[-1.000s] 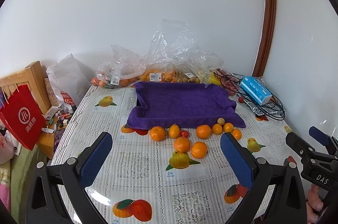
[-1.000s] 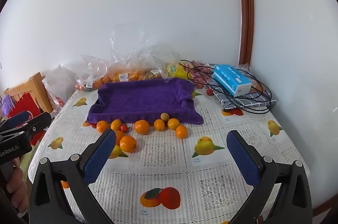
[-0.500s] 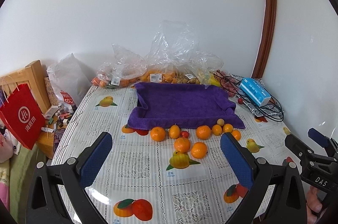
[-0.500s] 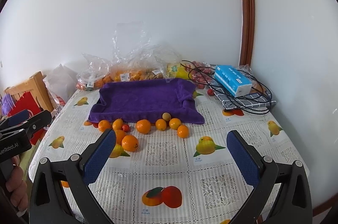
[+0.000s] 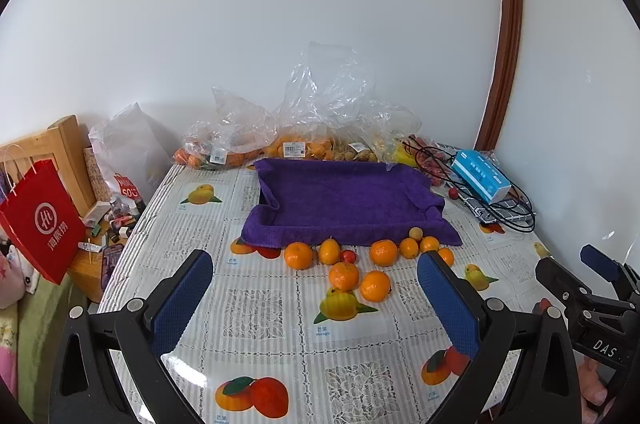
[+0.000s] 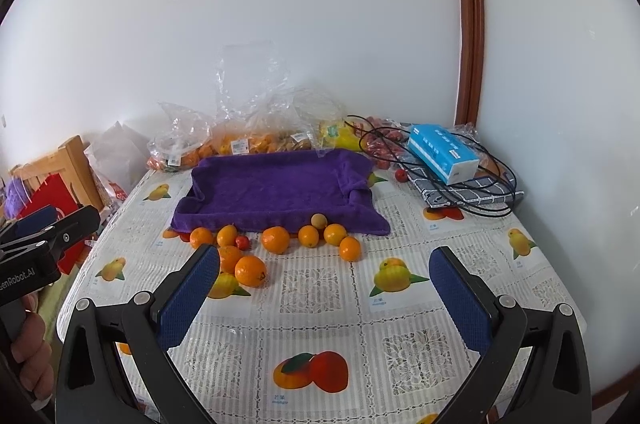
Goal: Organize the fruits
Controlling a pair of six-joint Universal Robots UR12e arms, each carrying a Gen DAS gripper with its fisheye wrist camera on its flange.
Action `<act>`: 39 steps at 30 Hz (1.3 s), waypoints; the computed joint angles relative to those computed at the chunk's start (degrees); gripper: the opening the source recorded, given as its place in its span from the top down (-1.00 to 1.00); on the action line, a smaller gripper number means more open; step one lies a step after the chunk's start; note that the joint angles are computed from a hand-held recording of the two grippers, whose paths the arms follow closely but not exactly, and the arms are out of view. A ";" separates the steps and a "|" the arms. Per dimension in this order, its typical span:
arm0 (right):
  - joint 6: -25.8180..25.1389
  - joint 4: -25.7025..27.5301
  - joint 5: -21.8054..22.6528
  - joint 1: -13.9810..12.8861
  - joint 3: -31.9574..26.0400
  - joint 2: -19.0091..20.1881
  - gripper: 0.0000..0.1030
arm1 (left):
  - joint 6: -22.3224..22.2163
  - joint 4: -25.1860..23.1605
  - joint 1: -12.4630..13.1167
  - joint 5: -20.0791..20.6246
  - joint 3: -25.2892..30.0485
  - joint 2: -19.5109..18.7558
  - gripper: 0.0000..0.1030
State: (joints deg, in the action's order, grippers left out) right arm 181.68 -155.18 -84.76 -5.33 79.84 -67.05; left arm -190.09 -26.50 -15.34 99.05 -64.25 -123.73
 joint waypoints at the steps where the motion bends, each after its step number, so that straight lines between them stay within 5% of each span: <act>1: 0.02 -0.07 0.08 -0.01 0.03 -0.02 -1.00 | 0.00 0.06 0.01 -0.05 -0.03 0.03 -0.99; 39: 0.46 -0.92 0.25 -0.16 0.45 -0.31 -1.00 | 0.15 0.67 -0.19 -0.29 -0.13 0.09 -0.99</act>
State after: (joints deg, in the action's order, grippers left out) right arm 182.15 -156.10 -84.51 -5.49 80.28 -67.36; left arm -189.95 -25.83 -15.53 98.77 -64.38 -123.64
